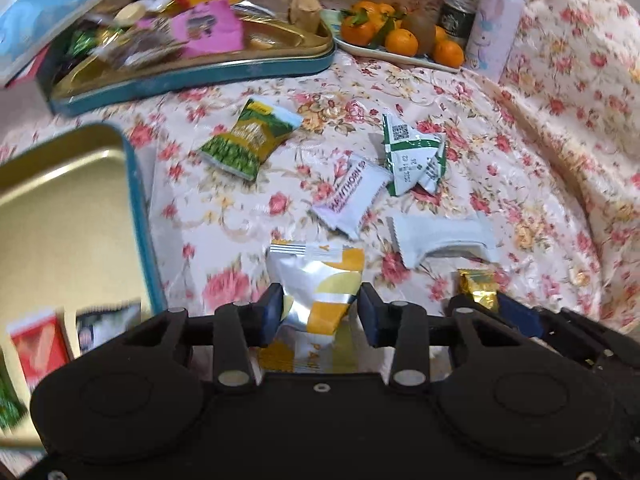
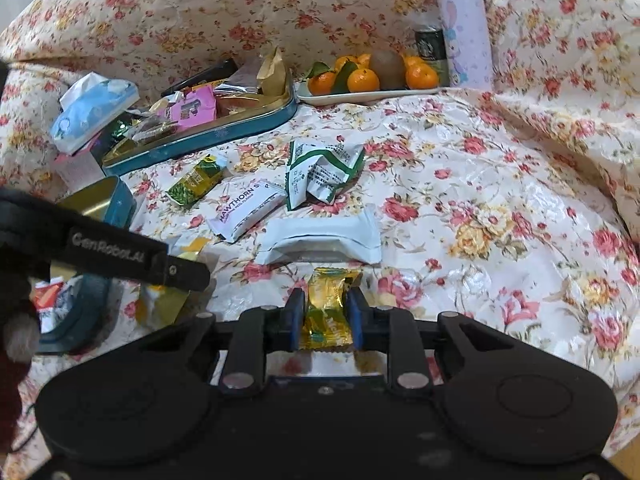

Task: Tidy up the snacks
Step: 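Carry both candies over the gold tray with both tools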

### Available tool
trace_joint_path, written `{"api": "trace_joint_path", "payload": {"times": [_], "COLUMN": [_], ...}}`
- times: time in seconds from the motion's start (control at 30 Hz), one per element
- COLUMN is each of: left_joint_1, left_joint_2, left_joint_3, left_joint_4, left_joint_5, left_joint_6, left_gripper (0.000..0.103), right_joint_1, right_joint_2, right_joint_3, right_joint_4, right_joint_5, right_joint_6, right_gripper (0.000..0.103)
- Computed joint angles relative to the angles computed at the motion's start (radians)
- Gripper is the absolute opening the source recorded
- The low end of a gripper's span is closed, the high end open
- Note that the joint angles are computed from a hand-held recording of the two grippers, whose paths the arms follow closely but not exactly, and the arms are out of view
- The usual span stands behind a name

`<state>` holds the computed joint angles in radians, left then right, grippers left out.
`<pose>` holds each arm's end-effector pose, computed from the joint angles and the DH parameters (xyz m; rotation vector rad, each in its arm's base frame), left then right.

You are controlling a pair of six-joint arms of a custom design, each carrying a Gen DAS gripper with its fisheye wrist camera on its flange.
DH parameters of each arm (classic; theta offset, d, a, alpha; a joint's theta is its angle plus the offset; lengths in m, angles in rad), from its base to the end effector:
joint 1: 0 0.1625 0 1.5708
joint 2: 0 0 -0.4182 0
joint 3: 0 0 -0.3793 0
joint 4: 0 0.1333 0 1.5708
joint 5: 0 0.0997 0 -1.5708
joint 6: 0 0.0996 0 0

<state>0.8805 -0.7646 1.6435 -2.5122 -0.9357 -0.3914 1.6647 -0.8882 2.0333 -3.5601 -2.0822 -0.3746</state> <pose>-0.2645 -0.6224 0.0861 0.3582 2.5575 -0.5062 0.1359 -0.5412 0.1584 0.2785 -2.3616 0.9638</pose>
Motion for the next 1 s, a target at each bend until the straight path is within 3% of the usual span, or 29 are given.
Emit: {"api": "trace_joint_path", "payload": {"times": [0.23,0.5,0.8,1.0], "left_joint_1": [-0.041,-0.097,-0.117,-0.096], "left_joint_2": [-0.101,-0.224,-0.366,-0.422], "left_joint_3": [0.14,0.308,0.413,0.402], "left_joint_4": [-0.037,-0.044,0.002,0.041], "left_joint_5": [-0.018,0.022,0.146,0.303], "left_joint_6": [-0.123,-0.281,-0.444,-0.456], "left_gripper": [0.048,0.048,0.048,0.048], "right_joint_1": [0.02,0.047,0.1,0.149], "right_joint_2": [-0.063,-0.14,-0.163,-0.117], "right_joint_3": [0.088,0.19,0.224,0.142], "right_joint_4": [0.022,0.103,0.227,0.29], "right_joint_5": [0.017,0.059,0.112,0.184], "right_joint_6": [0.034,0.07,0.076,0.052], "right_gripper": [0.025,0.025,0.025,0.025]}}
